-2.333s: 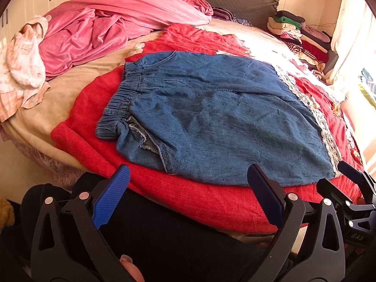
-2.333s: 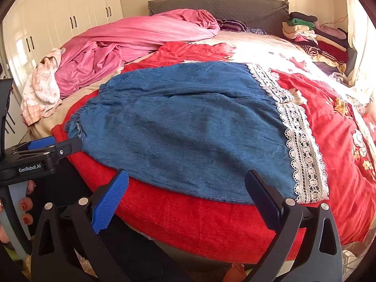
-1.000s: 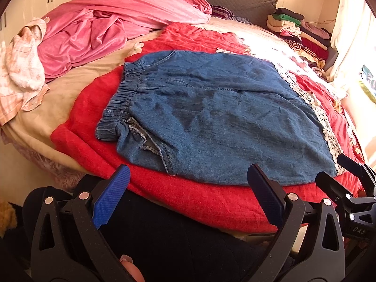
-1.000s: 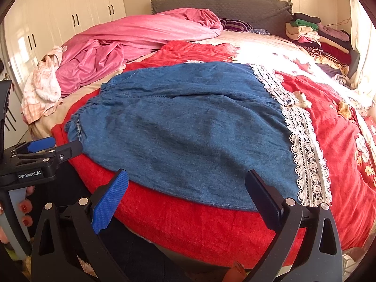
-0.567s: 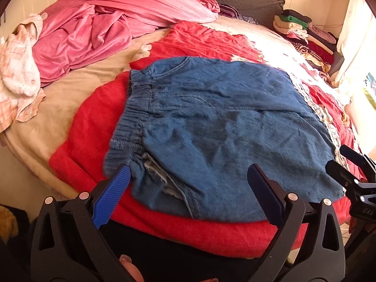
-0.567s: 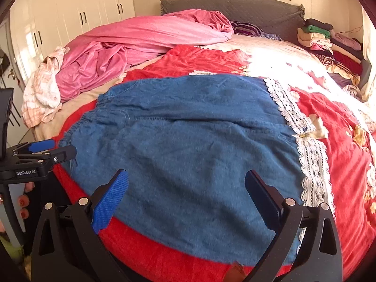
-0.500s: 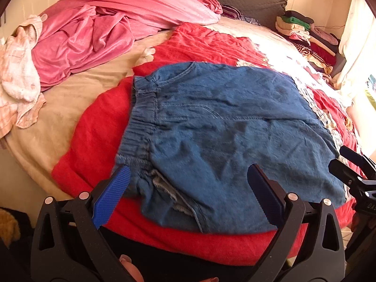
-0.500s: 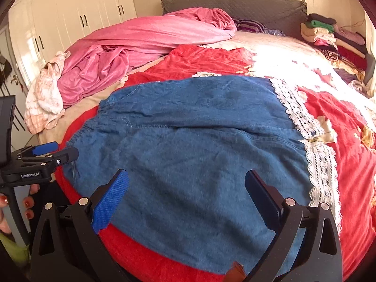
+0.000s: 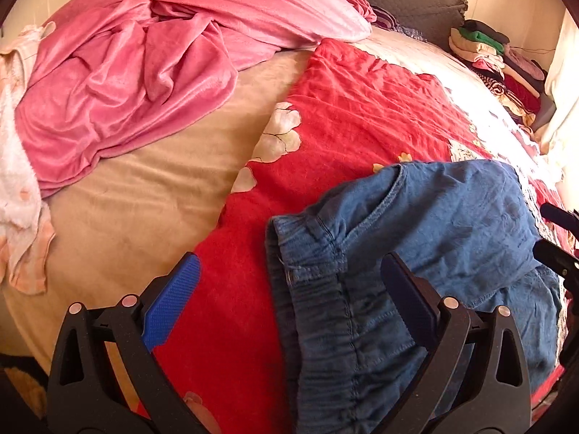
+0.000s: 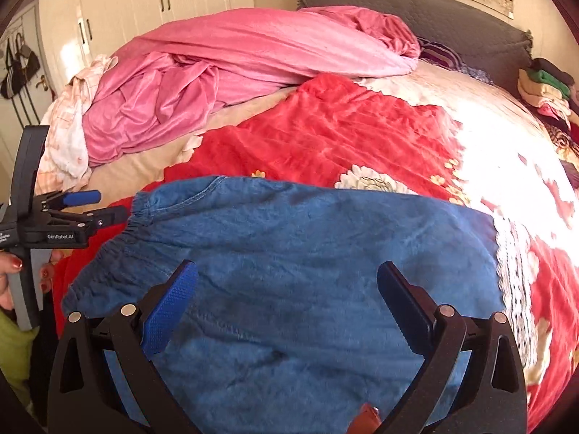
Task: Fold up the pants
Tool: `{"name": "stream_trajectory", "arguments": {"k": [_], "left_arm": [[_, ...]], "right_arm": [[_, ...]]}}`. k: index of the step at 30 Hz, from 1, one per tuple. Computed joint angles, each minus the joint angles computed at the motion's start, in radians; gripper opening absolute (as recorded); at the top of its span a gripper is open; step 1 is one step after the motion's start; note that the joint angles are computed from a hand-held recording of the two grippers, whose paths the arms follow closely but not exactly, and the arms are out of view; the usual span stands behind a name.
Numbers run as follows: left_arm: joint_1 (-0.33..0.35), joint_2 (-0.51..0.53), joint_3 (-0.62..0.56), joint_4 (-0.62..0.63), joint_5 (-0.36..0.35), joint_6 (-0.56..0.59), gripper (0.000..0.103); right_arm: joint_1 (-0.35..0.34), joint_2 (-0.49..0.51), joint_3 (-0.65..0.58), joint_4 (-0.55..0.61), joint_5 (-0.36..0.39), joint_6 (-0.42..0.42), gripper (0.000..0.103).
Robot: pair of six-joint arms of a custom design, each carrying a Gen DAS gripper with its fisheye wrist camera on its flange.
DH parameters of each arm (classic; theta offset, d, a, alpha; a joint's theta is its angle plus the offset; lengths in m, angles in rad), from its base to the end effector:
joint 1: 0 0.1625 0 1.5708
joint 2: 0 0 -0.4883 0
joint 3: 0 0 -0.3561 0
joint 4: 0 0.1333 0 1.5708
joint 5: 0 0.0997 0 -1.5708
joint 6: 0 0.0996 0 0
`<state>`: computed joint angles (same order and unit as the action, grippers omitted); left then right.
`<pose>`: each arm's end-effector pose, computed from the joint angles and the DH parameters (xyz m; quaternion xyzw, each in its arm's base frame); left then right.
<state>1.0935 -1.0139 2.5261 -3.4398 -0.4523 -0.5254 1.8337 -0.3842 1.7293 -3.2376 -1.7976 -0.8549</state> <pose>0.0199 -0.4466 0.2156 -0.1142 0.8317 -0.3828 0.3856 0.2780 -0.6062 -0.0621 0.5047 -0.8411 0.1196 0.1533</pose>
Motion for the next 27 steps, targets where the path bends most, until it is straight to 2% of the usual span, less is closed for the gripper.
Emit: {"name": "stream_trajectory", "arguments": {"k": [1,5,7,9,12,13,16,19,24,25,27], "left_arm": [[0.024,0.005,-0.016,-0.022,-0.022,0.051,0.094],[0.098,0.008,-0.074,-0.013,-0.078,0.14,0.094],[0.128,0.013,-0.088,-0.062,-0.144,0.213,0.094],[0.145,0.017,-0.101,-0.088,-0.183,0.252,0.088],[0.169,0.025,-0.124,-0.089,-0.217,0.279,0.059],[0.174,0.029,-0.127,-0.096,-0.229,0.291,0.044],[0.161,0.043,-0.112,-0.168,-0.222,0.331,0.035],[0.144,0.046,-0.08,-0.273,-0.229,0.364,0.032],[0.093,0.065,-0.044,-0.376,-0.186,0.411,0.032],[0.079,0.073,-0.036,-0.402,-0.172,0.422,0.032],[0.068,0.074,-0.028,-0.412,-0.163,0.43,0.032]], "right_arm": [[0.008,0.02,-0.032,0.014,-0.029,-0.011,0.099],[0.025,0.081,-0.138,0.086,-0.077,-0.044,0.099],[0.029,0.1,-0.181,0.122,-0.075,-0.05,0.099],[0.034,0.121,-0.227,0.156,-0.079,-0.054,0.099],[0.039,0.156,-0.293,0.181,-0.084,-0.093,0.099],[0.042,0.171,-0.32,0.19,-0.094,-0.103,0.099],[0.044,0.203,-0.402,0.277,-0.107,-0.113,0.099],[0.047,0.224,-0.462,0.362,-0.099,-0.137,0.098],[0.064,0.264,-0.511,0.39,-0.11,-0.29,0.097],[0.066,0.273,-0.52,0.398,-0.116,-0.308,0.093],[0.069,0.287,-0.53,0.423,-0.124,-0.337,0.07]]}}
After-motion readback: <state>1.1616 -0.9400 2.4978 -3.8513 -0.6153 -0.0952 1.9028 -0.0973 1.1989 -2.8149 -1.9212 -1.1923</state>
